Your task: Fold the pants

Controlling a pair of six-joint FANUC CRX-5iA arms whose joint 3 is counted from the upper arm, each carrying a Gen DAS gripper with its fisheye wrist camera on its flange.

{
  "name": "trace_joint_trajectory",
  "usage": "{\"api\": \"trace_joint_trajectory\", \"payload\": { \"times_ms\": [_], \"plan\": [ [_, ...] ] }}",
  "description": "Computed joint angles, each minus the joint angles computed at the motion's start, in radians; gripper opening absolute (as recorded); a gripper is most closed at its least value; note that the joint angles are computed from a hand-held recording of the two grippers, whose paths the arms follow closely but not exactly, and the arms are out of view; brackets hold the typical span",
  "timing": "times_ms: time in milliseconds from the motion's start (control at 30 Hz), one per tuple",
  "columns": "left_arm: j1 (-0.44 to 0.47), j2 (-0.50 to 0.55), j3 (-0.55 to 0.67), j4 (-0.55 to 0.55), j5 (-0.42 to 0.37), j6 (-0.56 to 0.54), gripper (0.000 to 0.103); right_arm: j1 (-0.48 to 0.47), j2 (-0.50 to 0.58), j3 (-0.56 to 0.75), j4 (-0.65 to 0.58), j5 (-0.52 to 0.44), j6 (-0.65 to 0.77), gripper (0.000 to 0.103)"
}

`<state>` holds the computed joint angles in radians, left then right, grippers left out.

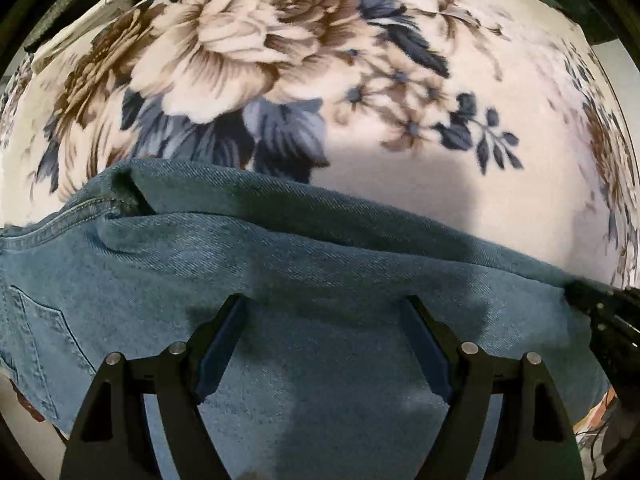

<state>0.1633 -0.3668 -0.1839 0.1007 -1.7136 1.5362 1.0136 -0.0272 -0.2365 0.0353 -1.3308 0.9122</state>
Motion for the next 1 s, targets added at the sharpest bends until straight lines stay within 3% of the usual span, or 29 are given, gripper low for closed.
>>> {"api": "trace_joint_trajectory", "payload": {
  "times_ms": [100, 167, 200, 233, 333, 467, 533, 633, 667, 700, 733, 767, 867, 933, 967, 1000],
  "plan": [
    [0.026, -0.010, 0.003, 0.011, -0.010, -0.025, 0.078, -0.046, -0.054, -0.018, 0.012, 0.008, -0.092, 0.002],
    [0.050, -0.020, 0.008, 0.023, -0.027, -0.045, 0.078, -0.155, -0.113, -0.017, -0.088, -0.008, -0.135, 0.017],
    [0.058, -0.025, 0.011, 0.031, -0.037, -0.053, 0.078, -0.205, -0.153, -0.034, -0.122, -0.007, -0.167, 0.039],
    [0.062, -0.031, 0.014, 0.041, -0.048, -0.056, 0.078, -0.271, -0.229, -0.076, -0.142, -0.005, -0.238, 0.052],
    [0.102, -0.046, 0.014, 0.092, -0.096, -0.114, 0.078, -0.406, -0.375, -0.164, -0.118, -0.073, -0.363, 0.052],
    [0.045, -0.063, 0.009, 0.114, -0.107, -0.084, 0.078, -0.570, -0.480, -0.250, -0.068, -0.152, -0.388, 0.052],
    [-0.009, -0.062, -0.001, 0.125, -0.088, -0.041, 0.078, -0.692, -0.467, -0.256, -0.105, -0.131, -0.287, 0.052],
    [-0.104, -0.033, 0.006, 0.139, -0.049, 0.029, 0.078, -0.810, -0.337, -0.220, -0.213, -0.063, -0.082, 0.052],
    [-0.136, -0.017, 0.016, 0.141, -0.032, 0.048, 0.078, -0.819, -0.314, -0.217, -0.208, -0.063, -0.053, 0.050],
    [-0.164, -0.001, 0.030, 0.138, -0.018, 0.062, 0.078, -0.794, -0.295, -0.214, -0.191, -0.055, -0.053, 0.027],
    [-0.197, 0.012, 0.042, 0.131, -0.002, 0.073, 0.078, -0.761, -0.297, -0.224, -0.140, -0.038, -0.063, 0.017],
    [-0.225, 0.025, 0.055, 0.122, 0.009, 0.082, 0.078, -0.732, -0.303, -0.227, -0.113, -0.035, -0.083, 0.016],
    [-0.260, 0.059, 0.087, 0.099, 0.026, 0.090, 0.078, -0.652, -0.367, -0.254, 0.015, 0.002, -0.171, 0.015],
    [-0.298, 0.075, 0.109, 0.082, 0.040, 0.109, 0.078, -0.663, -0.349, -0.239, 0.004, 0.016, -0.162, 0.016],
    [-0.305, 0.082, 0.113, 0.077, 0.046, 0.107, 0.078, -0.680, -0.333, -0.235, -0.021, 0.021, -0.142, 0.021],
    [-0.307, 0.094, 0.112, 0.075, 0.055, 0.104, 0.078, -0.663, -0.353, -0.252, -0.051, 0.001, -0.163, 0.041]
  ]
}}
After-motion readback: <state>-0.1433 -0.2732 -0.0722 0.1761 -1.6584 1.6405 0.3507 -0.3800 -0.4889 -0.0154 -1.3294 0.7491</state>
